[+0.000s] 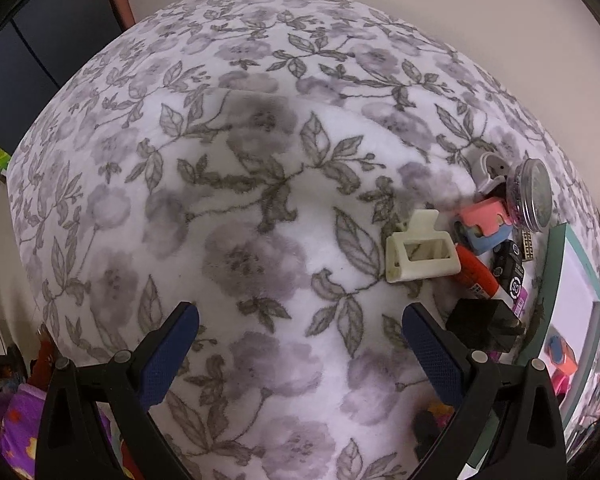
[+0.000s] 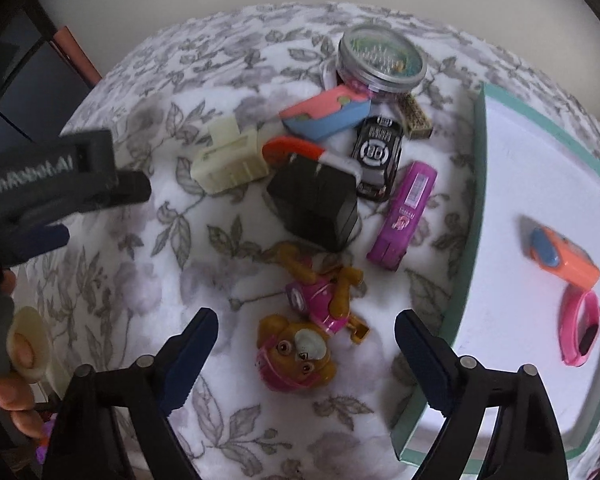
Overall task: Organize rigid objects
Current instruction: 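Withdraw both tools from the box back toward the pile, then grasp the toy dog figure with the right tool while the left tool grasps the black charger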
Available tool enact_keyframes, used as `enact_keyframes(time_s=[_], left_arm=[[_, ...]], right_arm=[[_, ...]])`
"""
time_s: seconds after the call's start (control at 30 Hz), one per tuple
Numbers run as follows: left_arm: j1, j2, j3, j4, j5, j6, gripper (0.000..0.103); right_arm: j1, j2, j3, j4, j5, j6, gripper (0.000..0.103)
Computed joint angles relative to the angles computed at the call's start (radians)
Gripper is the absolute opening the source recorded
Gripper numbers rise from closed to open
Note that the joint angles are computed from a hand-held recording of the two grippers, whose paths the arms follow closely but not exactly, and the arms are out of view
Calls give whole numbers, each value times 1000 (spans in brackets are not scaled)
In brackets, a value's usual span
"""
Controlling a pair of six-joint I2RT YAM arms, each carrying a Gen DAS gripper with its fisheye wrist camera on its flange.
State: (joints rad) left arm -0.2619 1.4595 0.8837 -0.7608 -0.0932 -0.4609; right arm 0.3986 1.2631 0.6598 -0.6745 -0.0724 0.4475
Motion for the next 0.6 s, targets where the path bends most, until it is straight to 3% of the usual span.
enact_keyframes(time_s=[0.33, 0.43, 0.5, 0.6], left_arm=[[-33, 58, 18, 4, 40, 10, 101], [-35, 64, 21, 5, 66, 10, 101], [-36, 67, 23, 9, 86, 8, 101], [-45, 73, 30, 16, 114, 6, 101]], right_arm=[[34, 22, -48, 42, 16, 33, 86], [69, 36, -39, 40, 60, 64, 76], [68, 30, -43, 38, 68, 76, 63], [32, 6, -59, 50, 29, 76, 63]])
